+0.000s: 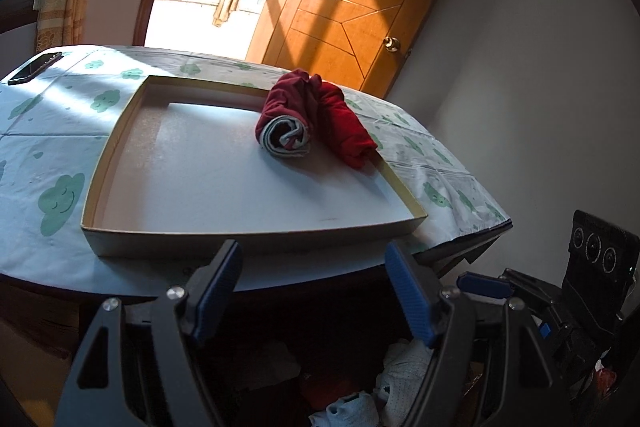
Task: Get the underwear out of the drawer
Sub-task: 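Open both tools and withdraw them from the socks toward the drawer, then lower the left tool into the drawer and grasp the white dotted underwear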
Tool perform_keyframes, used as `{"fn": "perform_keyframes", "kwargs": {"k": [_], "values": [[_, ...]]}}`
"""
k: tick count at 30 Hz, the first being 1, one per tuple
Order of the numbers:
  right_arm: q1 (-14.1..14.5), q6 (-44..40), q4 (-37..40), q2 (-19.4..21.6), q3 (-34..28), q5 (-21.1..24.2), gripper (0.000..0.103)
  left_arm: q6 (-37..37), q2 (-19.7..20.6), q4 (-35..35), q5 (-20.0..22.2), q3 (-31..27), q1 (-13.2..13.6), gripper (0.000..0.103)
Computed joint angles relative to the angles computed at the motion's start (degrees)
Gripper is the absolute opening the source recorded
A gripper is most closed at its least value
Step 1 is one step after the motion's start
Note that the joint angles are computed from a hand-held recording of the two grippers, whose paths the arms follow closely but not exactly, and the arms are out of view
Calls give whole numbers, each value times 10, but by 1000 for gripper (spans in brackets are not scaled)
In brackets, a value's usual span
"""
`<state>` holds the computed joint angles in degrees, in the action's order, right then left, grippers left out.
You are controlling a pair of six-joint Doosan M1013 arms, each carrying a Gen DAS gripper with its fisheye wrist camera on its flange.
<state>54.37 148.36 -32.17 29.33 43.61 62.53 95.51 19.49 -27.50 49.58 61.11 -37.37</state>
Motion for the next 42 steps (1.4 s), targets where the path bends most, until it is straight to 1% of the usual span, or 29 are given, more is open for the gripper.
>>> {"fn": "perform_keyframes", "kwargs": {"k": [3, 9, 15, 18, 23, 25, 26, 28, 32, 36, 42], "values": [[6, -5, 0, -5, 14, 23, 84, 8, -9, 6, 15, 19, 4, 75], [10, 34, 6, -27, 64, 16, 84, 25, -24, 31, 48, 49, 11, 75], [13, 63, 5, -34, 88, 0, 85, 61, -27, 70, 123, 56, 13, 74], [13, 65, 9, -33, 90, -5, 85, 88, -27, 103, 161, 54, 8, 74], [13, 69, 14, -32, 93, -6, 85, 137, -18, 97, 236, 43, 7, 74], [13, 72, 15, -32, 95, -6, 85, 150, -7, 80, 283, 30, 8, 74], [13, 73, 16, -32, 95, -5, 85, 152, -3, 77, 297, 27, 8, 74], [13, 74, 19, -32, 96, -2, 85, 153, -1, 72, 305, 25, 8, 74], [13, 82, 20, -34, 103, -5, 85, 156, 15, 65, 351, 2, 7, 74], [12, 88, 22, -36, 109, -8, 85, 162, 28, 79, 389, -17, 3, 74], [12, 97, 20, -38, 115, -12, 85, 173, 47, 94, 428, -41, -5, 75]]}}
